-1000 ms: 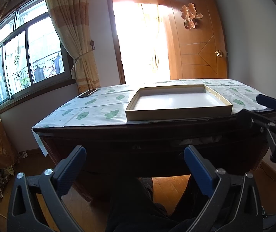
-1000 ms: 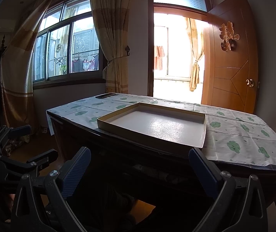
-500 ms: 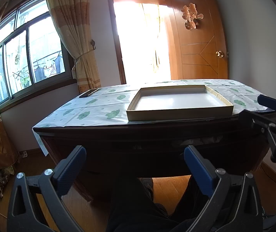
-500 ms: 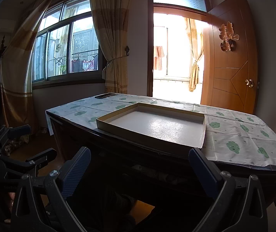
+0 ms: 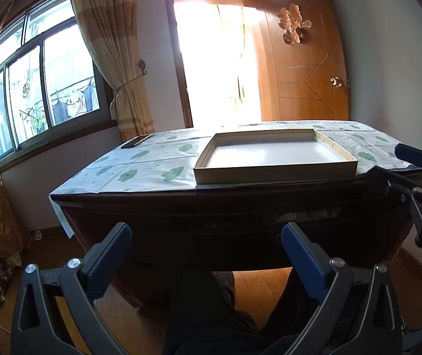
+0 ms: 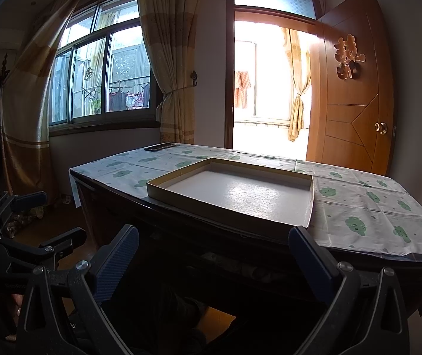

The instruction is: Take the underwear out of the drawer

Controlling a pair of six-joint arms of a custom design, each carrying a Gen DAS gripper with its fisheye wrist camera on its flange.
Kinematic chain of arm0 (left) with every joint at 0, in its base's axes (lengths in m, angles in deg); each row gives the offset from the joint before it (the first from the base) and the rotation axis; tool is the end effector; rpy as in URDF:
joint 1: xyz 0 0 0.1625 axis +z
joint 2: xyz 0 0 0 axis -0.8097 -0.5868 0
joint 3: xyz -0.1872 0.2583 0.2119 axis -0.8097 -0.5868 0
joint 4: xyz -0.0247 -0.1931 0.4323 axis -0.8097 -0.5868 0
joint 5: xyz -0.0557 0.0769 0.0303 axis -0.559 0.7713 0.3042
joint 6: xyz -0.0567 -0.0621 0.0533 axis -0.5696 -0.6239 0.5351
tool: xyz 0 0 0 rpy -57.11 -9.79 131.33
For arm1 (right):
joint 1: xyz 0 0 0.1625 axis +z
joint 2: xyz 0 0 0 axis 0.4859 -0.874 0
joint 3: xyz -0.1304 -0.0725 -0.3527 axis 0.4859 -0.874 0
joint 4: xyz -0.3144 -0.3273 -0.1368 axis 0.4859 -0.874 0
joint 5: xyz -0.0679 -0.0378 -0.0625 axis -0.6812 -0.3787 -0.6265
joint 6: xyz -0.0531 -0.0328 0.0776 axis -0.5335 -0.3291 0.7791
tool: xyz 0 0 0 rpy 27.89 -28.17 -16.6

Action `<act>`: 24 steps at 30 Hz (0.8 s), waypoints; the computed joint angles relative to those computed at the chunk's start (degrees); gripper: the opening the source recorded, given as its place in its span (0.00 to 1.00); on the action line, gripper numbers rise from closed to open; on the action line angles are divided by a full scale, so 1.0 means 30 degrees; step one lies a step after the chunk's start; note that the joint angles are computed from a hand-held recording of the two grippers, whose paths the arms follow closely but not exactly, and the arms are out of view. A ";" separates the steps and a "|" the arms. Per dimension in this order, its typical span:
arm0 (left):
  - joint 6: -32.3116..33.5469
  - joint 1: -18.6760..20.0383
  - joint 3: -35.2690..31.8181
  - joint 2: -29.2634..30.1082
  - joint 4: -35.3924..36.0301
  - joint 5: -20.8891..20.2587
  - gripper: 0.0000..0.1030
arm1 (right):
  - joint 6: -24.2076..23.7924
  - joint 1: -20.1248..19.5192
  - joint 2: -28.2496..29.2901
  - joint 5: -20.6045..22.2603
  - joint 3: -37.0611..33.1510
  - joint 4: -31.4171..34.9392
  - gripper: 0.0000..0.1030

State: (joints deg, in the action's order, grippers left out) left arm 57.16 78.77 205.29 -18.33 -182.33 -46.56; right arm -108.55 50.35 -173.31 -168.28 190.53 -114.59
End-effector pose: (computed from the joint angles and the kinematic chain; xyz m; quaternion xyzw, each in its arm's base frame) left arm -0.2912 -0.3877 0.0194 0.2105 0.7484 -0.4985 0.3834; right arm 0.0743 -0.4233 0.3050 0.3865 -0.7793 0.4464 0.2098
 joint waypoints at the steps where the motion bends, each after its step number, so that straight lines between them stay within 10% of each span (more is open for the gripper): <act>1: 0.0010 0.0002 -0.0006 0.0002 -0.0003 -0.0004 1.00 | 0.0013 -0.0036 -0.0023 0.0090 0.0002 0.0003 0.99; 24: -0.0969 0.0152 0.0214 -0.0126 0.0900 -0.0233 1.00 | -0.0289 -0.0478 -0.0062 0.1054 0.0232 -0.0074 0.99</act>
